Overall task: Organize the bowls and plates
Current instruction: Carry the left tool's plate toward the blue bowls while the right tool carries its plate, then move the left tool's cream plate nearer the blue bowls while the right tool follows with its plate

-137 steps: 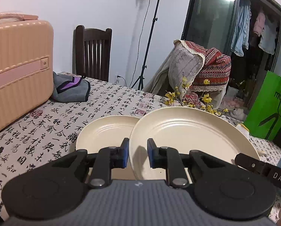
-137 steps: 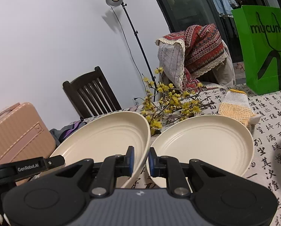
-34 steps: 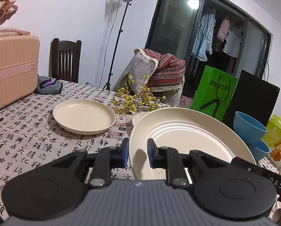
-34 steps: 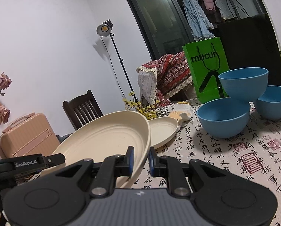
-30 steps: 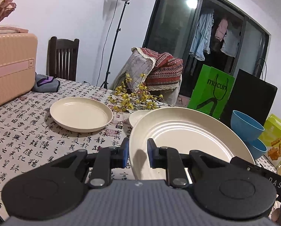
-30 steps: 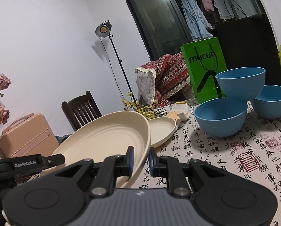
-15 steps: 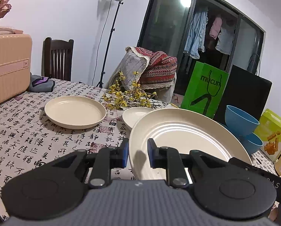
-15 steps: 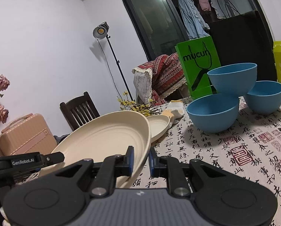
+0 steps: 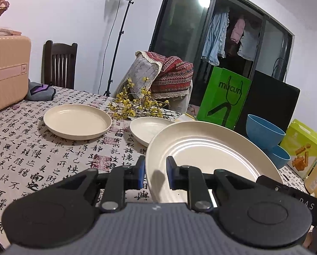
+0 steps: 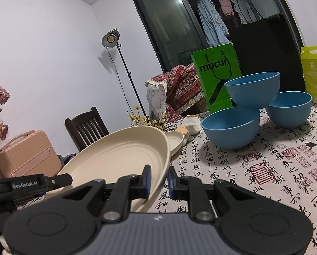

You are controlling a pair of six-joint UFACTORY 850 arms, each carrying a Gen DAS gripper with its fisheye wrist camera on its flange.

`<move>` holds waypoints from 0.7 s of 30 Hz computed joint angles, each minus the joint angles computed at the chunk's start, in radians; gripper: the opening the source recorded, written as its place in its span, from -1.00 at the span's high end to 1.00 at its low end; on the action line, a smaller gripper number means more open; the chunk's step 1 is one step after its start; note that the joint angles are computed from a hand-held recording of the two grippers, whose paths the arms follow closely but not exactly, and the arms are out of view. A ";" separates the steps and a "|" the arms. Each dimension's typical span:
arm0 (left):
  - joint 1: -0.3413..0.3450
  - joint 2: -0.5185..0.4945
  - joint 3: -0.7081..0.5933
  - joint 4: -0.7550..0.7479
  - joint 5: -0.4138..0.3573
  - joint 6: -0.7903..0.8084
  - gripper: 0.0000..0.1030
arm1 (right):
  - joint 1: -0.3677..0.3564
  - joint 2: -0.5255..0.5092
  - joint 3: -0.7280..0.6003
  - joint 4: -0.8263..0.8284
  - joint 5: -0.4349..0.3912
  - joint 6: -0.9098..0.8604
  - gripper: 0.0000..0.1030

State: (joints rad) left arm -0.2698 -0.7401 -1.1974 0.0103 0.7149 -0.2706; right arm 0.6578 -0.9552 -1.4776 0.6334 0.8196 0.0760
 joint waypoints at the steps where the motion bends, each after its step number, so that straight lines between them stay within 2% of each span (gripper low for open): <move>1: -0.001 0.000 0.002 0.002 0.003 0.000 0.61 | 0.000 0.001 0.002 0.001 0.001 0.001 0.70; 21: -0.019 0.002 0.036 0.036 0.053 0.009 0.61 | 0.006 0.026 0.072 0.020 0.061 0.020 0.70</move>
